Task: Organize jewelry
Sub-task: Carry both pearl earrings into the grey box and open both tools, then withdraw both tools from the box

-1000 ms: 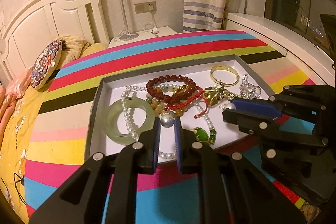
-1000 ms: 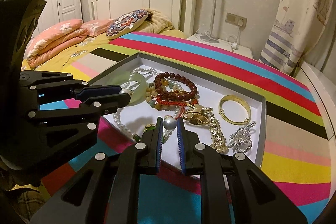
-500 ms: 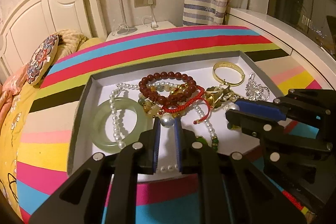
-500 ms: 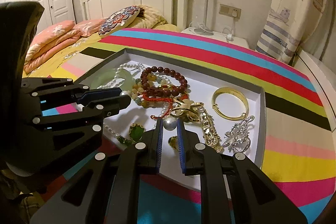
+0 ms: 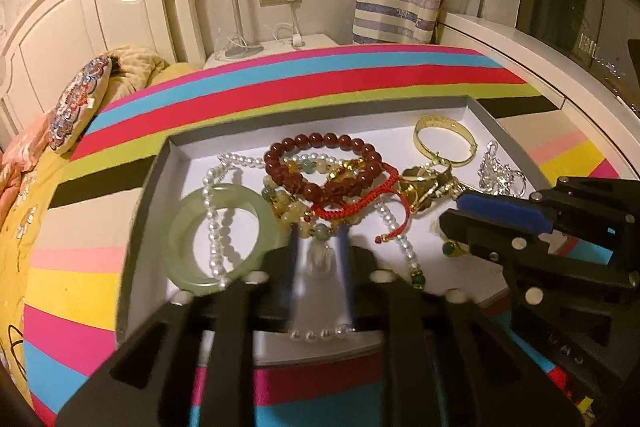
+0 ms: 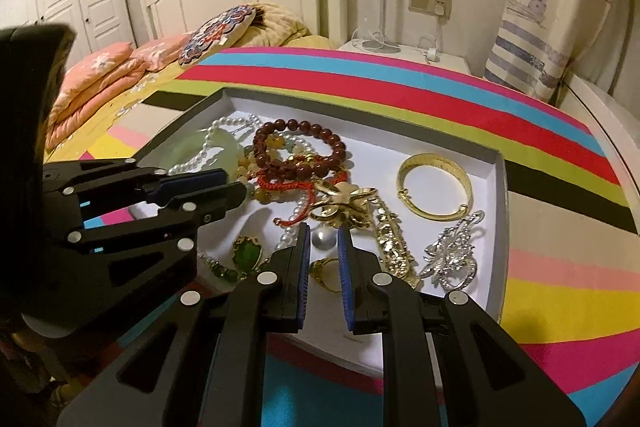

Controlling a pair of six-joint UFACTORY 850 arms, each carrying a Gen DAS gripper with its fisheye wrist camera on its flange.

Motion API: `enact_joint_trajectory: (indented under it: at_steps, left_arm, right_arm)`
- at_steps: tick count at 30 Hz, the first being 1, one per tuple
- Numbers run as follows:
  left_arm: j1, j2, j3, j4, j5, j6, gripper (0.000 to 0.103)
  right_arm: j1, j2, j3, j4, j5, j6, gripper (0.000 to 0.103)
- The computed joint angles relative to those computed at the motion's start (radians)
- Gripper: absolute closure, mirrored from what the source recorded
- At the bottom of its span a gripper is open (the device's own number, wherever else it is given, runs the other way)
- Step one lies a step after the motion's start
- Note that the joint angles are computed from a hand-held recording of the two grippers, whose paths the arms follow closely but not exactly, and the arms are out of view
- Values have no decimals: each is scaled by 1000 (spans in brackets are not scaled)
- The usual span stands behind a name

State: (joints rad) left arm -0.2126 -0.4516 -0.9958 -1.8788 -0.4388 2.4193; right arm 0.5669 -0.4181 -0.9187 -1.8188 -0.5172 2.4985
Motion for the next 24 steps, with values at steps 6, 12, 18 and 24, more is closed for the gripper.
enact_joint_trajectory:
  at_steps: [6, 12, 18, 24]
  left_arm:
    - [11, 55, 43, -226, -42, 201, 17]
    - [38, 166, 117, -467, -157, 412, 2]
    - [44, 265, 200, -694, -157, 586, 2]
    - [115, 306, 284, -558, -225, 457, 2]
  right_arm:
    - [-6, 54, 23, 40, -45, -21, 75]
    - [45, 168, 69, 73, -220, -35, 24]
    - [135, 216, 92, 126, -373, -60, 11]
    - [216, 183, 103, 209, -437, -40, 11]
